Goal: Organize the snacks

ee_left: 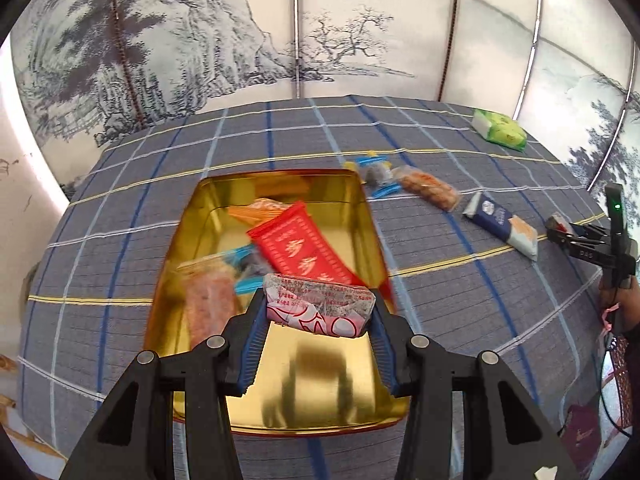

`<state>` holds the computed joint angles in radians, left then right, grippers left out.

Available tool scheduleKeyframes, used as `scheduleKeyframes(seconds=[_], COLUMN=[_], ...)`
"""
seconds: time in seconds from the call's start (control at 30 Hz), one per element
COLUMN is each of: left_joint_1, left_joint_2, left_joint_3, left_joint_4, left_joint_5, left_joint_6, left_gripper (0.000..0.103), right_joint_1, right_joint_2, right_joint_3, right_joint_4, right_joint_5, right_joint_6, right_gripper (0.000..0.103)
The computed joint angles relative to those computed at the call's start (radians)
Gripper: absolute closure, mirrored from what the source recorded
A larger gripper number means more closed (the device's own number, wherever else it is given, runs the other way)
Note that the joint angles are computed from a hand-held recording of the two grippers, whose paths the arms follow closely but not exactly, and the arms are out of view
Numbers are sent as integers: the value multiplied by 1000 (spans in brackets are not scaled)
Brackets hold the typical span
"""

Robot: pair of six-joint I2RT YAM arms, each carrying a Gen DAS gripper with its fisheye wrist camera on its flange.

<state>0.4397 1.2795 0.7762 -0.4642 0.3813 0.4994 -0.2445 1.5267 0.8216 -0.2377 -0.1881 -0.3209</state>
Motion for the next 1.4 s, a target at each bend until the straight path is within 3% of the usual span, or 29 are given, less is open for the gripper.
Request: scheduleKeyframes(seconds=[0.4,1.4], left_joint_1=[48,51], left_joint_2=[79,197], left_joint_3=[9,28], left_joint_4=[71,89], left_joint_5=[-20,-26], left_joint_6=[-7,19], left_gripper=[60,60], right_joint_1=[-3,-5], right_joint_2=[2,2], right_joint_3=[1,2], right_joint_4=[1,0], right_joint_5=[-2,-2], right_joint_6=[-3,-6], right_gripper=[48,47])
